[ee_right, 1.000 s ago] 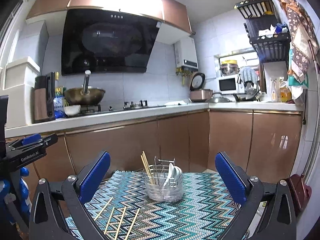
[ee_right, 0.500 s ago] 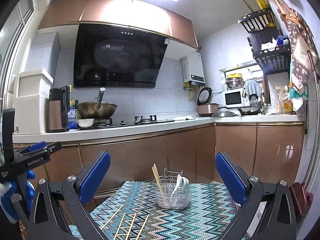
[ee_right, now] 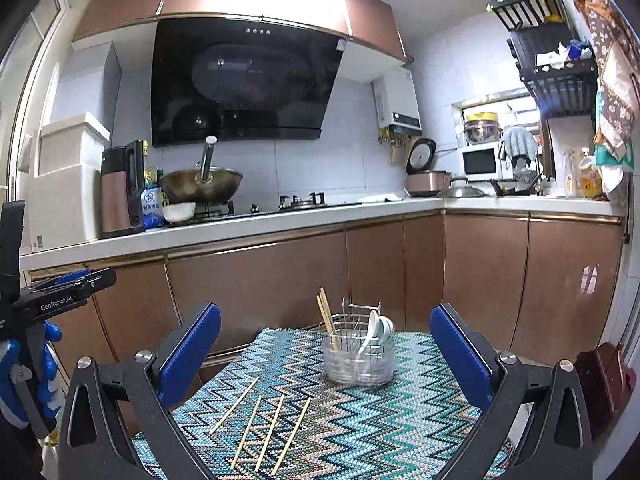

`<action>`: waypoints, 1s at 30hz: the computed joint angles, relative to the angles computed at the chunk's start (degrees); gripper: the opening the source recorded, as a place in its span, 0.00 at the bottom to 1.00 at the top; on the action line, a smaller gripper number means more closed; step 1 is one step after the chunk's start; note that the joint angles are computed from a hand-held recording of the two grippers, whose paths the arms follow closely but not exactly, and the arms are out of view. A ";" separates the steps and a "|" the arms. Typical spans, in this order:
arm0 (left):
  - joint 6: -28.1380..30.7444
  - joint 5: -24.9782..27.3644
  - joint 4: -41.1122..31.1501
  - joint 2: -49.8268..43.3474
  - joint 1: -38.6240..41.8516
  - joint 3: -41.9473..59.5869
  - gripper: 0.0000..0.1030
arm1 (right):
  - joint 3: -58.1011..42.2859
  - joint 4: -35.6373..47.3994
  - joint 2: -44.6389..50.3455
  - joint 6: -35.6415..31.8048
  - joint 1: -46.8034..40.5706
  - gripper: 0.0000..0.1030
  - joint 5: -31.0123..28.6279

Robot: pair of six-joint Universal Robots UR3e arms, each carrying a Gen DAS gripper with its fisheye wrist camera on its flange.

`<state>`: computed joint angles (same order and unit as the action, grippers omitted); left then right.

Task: Organize utensils
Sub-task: 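Lower both tools and grasp a bamboo chopstick with each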

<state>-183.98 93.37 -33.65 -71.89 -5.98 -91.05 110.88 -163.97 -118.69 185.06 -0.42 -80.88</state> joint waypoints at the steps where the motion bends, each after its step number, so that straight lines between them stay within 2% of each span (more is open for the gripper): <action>1: 0.01 -0.21 -0.13 -0.04 0.30 -0.30 0.67 | 0.15 -0.02 0.22 0.06 -0.21 1.00 0.53; 4: 0.17 -0.65 -0.77 -0.90 0.60 -0.26 0.67 | -0.04 0.21 1.75 0.08 -0.11 1.00 0.40; 6: 0.42 -1.23 -1.74 -1.81 0.75 0.35 0.67 | 0.19 0.53 2.41 0.28 -1.28 0.99 2.30; 9: 0.89 -2.42 -3.57 -3.85 0.72 1.49 0.67 | -0.40 1.30 4.55 0.18 -2.49 0.90 4.50; 11: 1.64 -5.72 -6.68 -5.76 1.98 3.32 0.67 | -1.48 1.71 7.22 0.42 -2.96 0.85 6.23; 13: 2.06 -11.82 -11.79 -8.99 4.36 6.65 0.67 | -3.26 2.38 11.19 0.61 -3.27 0.77 8.29; 16: 2.40 -18.11 -16.75 -14.94 6.14 11.13 0.66 | -6.30 3.92 17.24 0.45 -3.07 0.69 11.04; 20: 1.69 -24.11 -23.39 -25.48 7.07 18.48 0.64 | -10.92 7.62 26.14 -0.65 -2.08 0.56 13.48; 22: 1.42 -23.70 -26.58 -31.10 6.14 23.04 0.58 | -13.33 10.00 30.26 -1.26 -1.74 0.46 14.59; 25: 1.67 -24.93 -32.69 -38.28 5.66 29.70 0.47 | -17.55 14.41 36.68 -2.49 -1.54 0.38 16.01; 30: 1.54 -22.95 -44.54 -51.69 3.50 45.81 0.39 | -27.13 22.02 47.18 -3.68 -0.36 0.33 16.81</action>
<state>-182.44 70.42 -78.19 -123.59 -2.48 -45.24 83.75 -141.95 -71.51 181.38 -0.78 -64.07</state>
